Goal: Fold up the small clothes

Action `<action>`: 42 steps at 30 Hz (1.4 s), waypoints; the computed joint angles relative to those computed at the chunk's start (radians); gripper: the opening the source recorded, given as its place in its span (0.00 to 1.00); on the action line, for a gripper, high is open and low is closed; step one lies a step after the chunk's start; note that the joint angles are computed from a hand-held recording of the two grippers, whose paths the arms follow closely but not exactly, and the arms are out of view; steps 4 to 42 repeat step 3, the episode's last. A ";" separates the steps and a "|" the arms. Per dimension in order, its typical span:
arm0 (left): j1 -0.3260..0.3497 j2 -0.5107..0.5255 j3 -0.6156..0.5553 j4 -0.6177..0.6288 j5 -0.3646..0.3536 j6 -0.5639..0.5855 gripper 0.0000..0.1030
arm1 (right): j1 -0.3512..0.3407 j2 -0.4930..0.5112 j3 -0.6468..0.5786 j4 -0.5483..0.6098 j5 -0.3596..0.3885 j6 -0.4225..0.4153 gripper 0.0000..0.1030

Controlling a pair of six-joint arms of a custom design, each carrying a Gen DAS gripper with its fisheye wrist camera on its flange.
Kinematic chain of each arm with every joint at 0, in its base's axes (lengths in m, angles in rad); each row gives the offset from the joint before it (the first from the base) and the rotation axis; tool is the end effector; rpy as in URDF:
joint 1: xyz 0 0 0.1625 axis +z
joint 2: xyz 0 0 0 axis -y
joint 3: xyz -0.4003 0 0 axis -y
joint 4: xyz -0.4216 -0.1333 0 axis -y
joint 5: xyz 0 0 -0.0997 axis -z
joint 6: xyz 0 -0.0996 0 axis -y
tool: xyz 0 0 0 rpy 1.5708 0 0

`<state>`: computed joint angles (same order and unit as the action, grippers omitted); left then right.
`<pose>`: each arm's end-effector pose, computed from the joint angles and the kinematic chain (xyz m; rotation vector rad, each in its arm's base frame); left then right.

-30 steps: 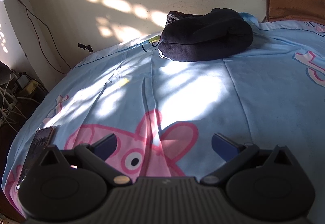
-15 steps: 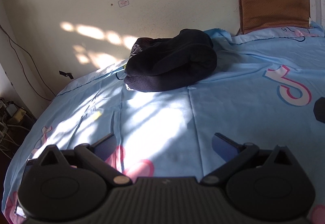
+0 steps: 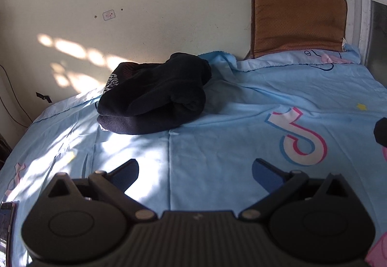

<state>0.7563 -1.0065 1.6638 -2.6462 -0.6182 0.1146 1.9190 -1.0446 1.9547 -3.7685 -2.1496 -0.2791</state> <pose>-0.3346 -0.6106 0.2309 0.7855 2.1154 -0.8438 0.2678 -0.5067 0.2482 0.2048 -2.1764 1.6220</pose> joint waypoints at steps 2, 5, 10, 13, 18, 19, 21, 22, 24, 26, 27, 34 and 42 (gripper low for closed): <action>0.004 0.002 -0.003 -0.004 -0.009 0.006 1.00 | -0.001 0.001 -0.007 0.007 0.000 -0.010 1.00; 0.005 0.000 -0.001 -0.006 -0.010 0.007 1.00 | -0.002 0.001 -0.011 0.014 0.005 -0.015 1.00; 0.005 0.000 -0.001 -0.006 -0.010 0.007 1.00 | -0.002 0.001 -0.011 0.014 0.005 -0.015 1.00; 0.005 0.000 -0.001 -0.006 -0.010 0.007 1.00 | -0.002 0.001 -0.011 0.014 0.005 -0.015 1.00; 0.005 0.000 -0.001 -0.006 -0.010 0.007 1.00 | -0.002 0.001 -0.011 0.014 0.005 -0.015 1.00; 0.005 0.000 -0.001 -0.006 -0.010 0.007 1.00 | -0.002 0.001 -0.011 0.014 0.005 -0.015 1.00; 0.005 0.000 -0.001 -0.006 -0.010 0.007 1.00 | -0.002 0.001 -0.011 0.014 0.005 -0.015 1.00; 0.005 0.000 -0.001 -0.006 -0.010 0.007 1.00 | -0.002 0.001 -0.011 0.014 0.005 -0.015 1.00; 0.005 0.000 -0.001 -0.006 -0.010 0.007 1.00 | -0.002 0.001 -0.011 0.014 0.005 -0.015 1.00; 0.005 0.000 -0.001 -0.006 -0.010 0.007 1.00 | -0.002 0.001 -0.011 0.014 0.005 -0.015 1.00; 0.005 0.000 -0.001 -0.006 -0.010 0.007 1.00 | -0.002 0.001 -0.011 0.014 0.005 -0.015 1.00; 0.005 0.000 -0.001 -0.006 -0.010 0.007 1.00 | -0.002 0.001 -0.011 0.014 0.005 -0.015 1.00; 0.005 0.000 -0.001 -0.006 -0.010 0.007 1.00 | -0.002 0.001 -0.011 0.014 0.005 -0.015 1.00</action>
